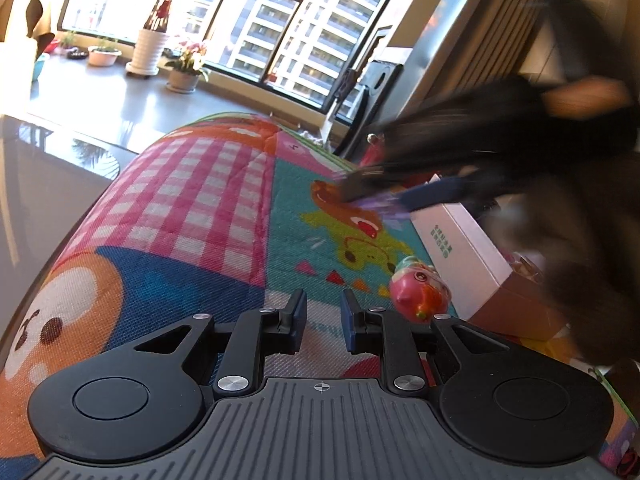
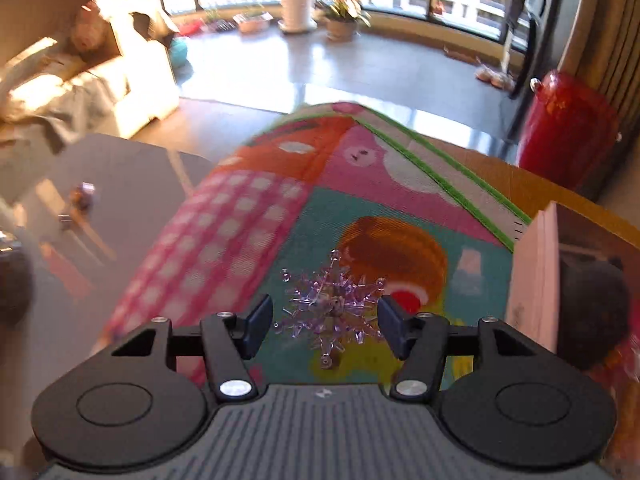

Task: Organize objects
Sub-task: 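Grasp the purple star-shaped toy with the right tool, then grasp the pink pig toy with the left tool while the right holds the purple star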

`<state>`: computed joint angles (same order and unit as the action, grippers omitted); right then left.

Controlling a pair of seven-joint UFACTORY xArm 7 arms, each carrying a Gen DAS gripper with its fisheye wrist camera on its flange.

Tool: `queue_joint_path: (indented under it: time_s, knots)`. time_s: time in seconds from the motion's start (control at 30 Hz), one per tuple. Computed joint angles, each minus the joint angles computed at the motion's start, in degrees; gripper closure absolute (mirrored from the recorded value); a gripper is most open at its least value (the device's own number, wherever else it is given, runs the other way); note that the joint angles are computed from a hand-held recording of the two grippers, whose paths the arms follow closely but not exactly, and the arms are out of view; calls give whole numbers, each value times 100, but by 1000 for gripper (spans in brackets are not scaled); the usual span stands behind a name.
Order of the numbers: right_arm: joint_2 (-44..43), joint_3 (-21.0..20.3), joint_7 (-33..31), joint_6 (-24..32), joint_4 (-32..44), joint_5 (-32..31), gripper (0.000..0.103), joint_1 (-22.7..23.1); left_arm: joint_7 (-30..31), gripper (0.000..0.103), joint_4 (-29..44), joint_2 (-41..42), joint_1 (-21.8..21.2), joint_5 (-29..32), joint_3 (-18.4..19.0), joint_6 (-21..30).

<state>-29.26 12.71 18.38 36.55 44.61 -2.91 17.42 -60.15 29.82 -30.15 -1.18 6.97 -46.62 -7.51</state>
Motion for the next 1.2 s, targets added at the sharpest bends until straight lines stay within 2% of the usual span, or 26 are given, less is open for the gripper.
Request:
queue_joint_path:
  time_s: [0.13, 0.23, 0.43, 0.53, 0.63, 0.77, 0.83, 0.9, 1.03, 1.1, 1.17, 1.2]
  knots:
    - [-1739, -231, -393, 262, -880, 258, 45, 363, 2, 81, 21, 7, -21, 21, 20, 66]
    - [-3137, -324, -434, 881, -1489, 413, 45, 389, -17, 81, 94, 13, 12, 71, -27, 190]
    - [-5533, -267, -285, 2307, -2570, 263, 45, -142, -142, 81, 397, -80, 123, 425, -214, 820]
    - [-6376, -378, -247, 2846, -3047, 105, 45, -485, -192, 81, 580, 143, -53, 644, -144, 963]
    - [-6914, -647, -339, 3036, -3432, -13, 45, -802, -200, 81, 902, 388, -150, 957, -270, 1240]
    - [-7590, -688, -503, 3005, -3864, -176, 43, -1090, -224, 81, 1390, 785, -187, 1424, -532, 1718]
    - [-7856, -739, -542, 3000, -3998, -177, 34, -1189, -352, 73, 1666, 905, 16, 1782, -862, 2046]
    - [-8031, -805, -555, 2977, -4094, -119, 23, -1250, -401, 70, 1865, 1063, 42, 2036, -996, 2293]
    - [-8567, -889, -741, 3054, -4307, -46, 15, -1287, -551, 55, 2266, 1435, 112, 2568, -1258, 2795]
    - [-8675, -861, -786, 3066, -4345, 11, 10, -1276, -608, 56, 2415, 1588, 0, 2682, -1219, 3026]
    - [-8690, -1033, -827, 3035, -4365, 36, 2, -1389, -832, 58, 2410, 1552, -125, 2754, -1022, 2916]
    - [-8698, -1146, -836, 3040, -4363, 51, 1, -1478, -1131, 58, 2407, 1418, -17, 3011, -1062, 2859]
